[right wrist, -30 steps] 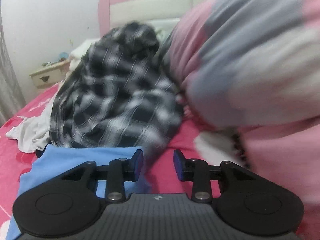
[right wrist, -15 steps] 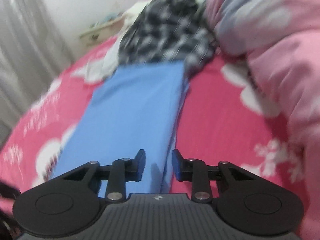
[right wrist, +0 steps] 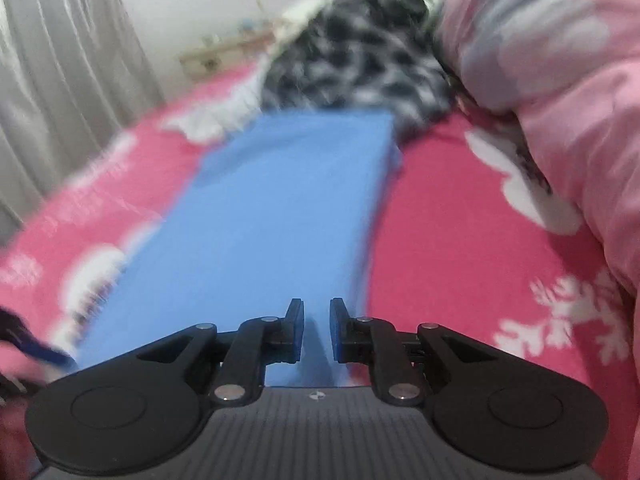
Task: Fold clothes
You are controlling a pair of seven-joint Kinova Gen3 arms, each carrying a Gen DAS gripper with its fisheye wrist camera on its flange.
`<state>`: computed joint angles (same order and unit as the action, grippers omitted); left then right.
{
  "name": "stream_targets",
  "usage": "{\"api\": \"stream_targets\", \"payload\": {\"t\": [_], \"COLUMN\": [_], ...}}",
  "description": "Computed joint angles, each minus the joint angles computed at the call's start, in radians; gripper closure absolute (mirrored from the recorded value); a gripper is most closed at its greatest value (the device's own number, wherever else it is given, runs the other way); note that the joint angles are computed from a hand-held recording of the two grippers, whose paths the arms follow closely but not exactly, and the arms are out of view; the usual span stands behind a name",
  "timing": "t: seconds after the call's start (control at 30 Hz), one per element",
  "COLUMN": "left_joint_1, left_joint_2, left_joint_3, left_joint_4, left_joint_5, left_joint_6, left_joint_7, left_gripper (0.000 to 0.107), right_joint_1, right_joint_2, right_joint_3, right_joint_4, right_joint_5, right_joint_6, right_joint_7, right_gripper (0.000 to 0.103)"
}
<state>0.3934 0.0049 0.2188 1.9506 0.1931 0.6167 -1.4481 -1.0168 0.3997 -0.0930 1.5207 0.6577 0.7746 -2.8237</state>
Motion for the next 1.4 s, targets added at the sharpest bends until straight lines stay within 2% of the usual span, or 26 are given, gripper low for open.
{"api": "stream_targets", "payload": {"t": [0.07,0.13,0.17,0.2,0.27,0.37,0.43,0.53,0.6,0.67,0.77,0.87,0.97,1.0,1.03,1.1,1.2,1.27,1.33,1.4], "left_joint_1": [-0.065,-0.158,-0.204,-0.251,-0.343,-0.476,-0.502,-0.438,-0.371,-0.296,-0.268,-0.232,-0.129,-0.103,-0.089,-0.096,-0.176,-0.196,-0.171,-0.109], "left_joint_2": [-0.012,-0.007,0.000,0.011,0.057,0.196,0.289,0.426,0.484,0.531,0.585,0.622,0.613,0.604,0.595,0.560,0.519,0.514,0.531,0.547], "left_joint_3": [0.037,0.073,0.086,0.102,0.142,0.229,0.234,0.143,0.055,-0.033,-0.068,-0.134,-0.273,-0.306,-0.320,-0.294,-0.161,-0.112,-0.138,-0.225], "left_joint_4": [0.005,0.006,0.011,0.013,-0.019,-0.141,-0.233,-0.372,-0.465,-0.557,-0.633,-0.670,-0.649,-0.631,-0.604,-0.551,-0.498,-0.486,-0.508,-0.535], "left_joint_5": [-0.029,-0.002,0.036,0.077,0.158,0.280,0.361,0.462,0.457,0.405,0.416,0.533,0.630,0.662,0.698,0.754,0.790,0.774,0.721,0.656], "left_joint_6": [-0.026,-0.069,-0.108,-0.149,-0.204,-0.191,-0.162,-0.103,-0.037,0.028,0.089,0.152,0.143,0.125,0.096,0.018,-0.104,-0.171,-0.175,-0.153], "left_joint_7": [0.006,-0.048,-0.088,-0.128,-0.169,-0.213,-0.255,-0.311,-0.296,-0.229,-0.220,-0.321,-0.401,-0.425,-0.466,-0.547,-0.669,-0.704,-0.674,-0.594], "left_gripper": [0.060,0.060,0.061,0.060,0.058,0.057,0.058,0.061,0.064,0.067,0.071,0.074,0.101,0.105,0.106,0.107,0.107,0.107,0.106,0.096], "right_joint_1": [-0.034,-0.088,-0.094,-0.084,-0.018,0.071,0.075,0.055,0.043,0.034,0.029,0.024,0.018,0.019,0.020,0.019,0.016,0.012,0.009,0.004], "right_joint_2": [-0.005,-0.029,-0.038,-0.038,-0.017,0.056,0.097,0.112,0.105,0.087,0.069,0.059,0.053,0.052,0.051,0.051,0.049,0.048,0.048,0.049], "right_joint_3": [0.049,0.119,0.127,0.117,0.041,-0.063,-0.049,-0.014,0.011,0.034,0.056,0.077,0.096,0.097,0.098,0.101,0.106,0.113,0.120,0.127], "right_joint_4": [-0.029,-0.008,0.002,0.003,-0.033,-0.130,-0.171,-0.168,-0.143,-0.103,-0.059,-0.026,0.003,0.006,0.009,0.011,0.018,0.026,0.033,0.037], "right_joint_5": [-0.024,0.001,0.029,0.054,0.080,0.036,-0.042,-0.101,-0.120,-0.134,-0.143,-0.145,-0.143,-0.145,-0.147,-0.149,-0.148,-0.145,-0.145,-0.145], "right_joint_6": [0.033,0.000,-0.041,-0.081,-0.122,-0.094,-0.087,-0.097,-0.128,-0.168,-0.217,-0.262,-0.304,-0.310,-0.314,-0.318,-0.326,-0.337,-0.348,-0.355], "right_joint_7": [0.001,-0.063,-0.092,-0.103,-0.078,0.040,0.114,0.155,0.156,0.146,0.132,0.112,0.087,0.088,0.089,0.094,0.099,0.096,0.087,0.079], "right_gripper": [0.087,0.086,0.086,0.086,0.086,0.086,0.086,0.086,0.086,0.086,0.087,0.087,0.087,0.087,0.087,0.087,0.087,0.087,0.087,0.087]}}
